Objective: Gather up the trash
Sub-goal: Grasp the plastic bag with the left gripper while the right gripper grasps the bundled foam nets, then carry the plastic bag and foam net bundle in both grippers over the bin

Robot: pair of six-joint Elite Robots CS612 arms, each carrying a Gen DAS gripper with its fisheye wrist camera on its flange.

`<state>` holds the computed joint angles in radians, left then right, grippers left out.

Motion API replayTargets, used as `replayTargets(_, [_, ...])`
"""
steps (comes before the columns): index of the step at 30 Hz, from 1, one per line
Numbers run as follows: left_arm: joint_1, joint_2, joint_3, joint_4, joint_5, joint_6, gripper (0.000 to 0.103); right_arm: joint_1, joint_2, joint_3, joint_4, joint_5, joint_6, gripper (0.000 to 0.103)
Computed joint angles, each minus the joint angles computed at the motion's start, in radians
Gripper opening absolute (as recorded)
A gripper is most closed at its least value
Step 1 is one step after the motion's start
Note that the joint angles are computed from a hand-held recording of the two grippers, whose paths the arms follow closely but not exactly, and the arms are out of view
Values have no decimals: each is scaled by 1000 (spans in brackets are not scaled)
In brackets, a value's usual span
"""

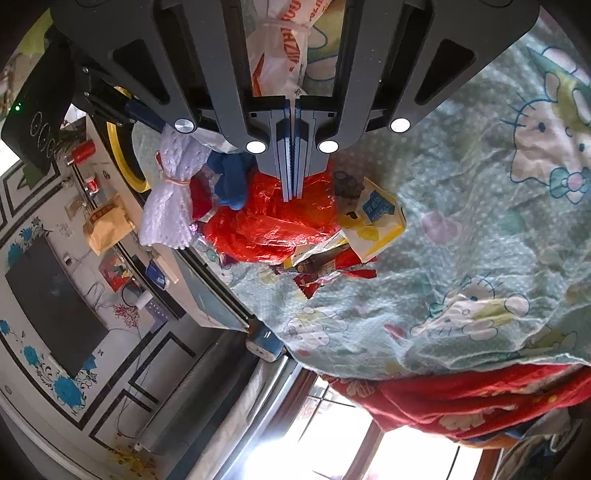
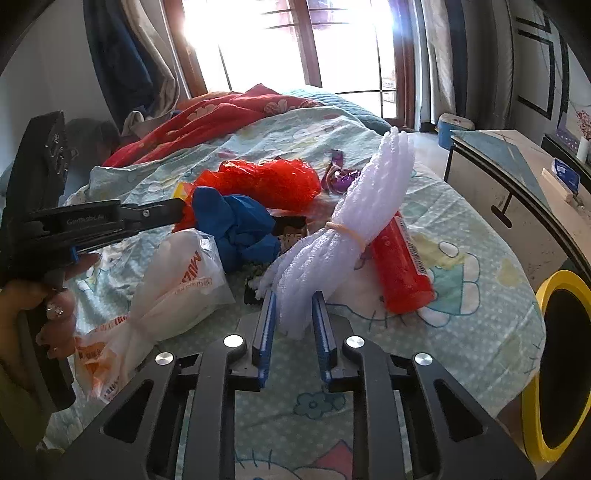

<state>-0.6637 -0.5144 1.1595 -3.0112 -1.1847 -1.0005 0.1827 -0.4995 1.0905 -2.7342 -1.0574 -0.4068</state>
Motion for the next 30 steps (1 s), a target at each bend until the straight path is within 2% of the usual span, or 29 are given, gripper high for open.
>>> replayTargets(17, [-25, -58, 118, -151, 97, 1, 0, -21, -44, 77, -82, 72, -12, 14])
replayTargets(30, [-52, -88, 129, -246, 192, 91, 0, -36, -66, 107, -125, 114, -4, 14])
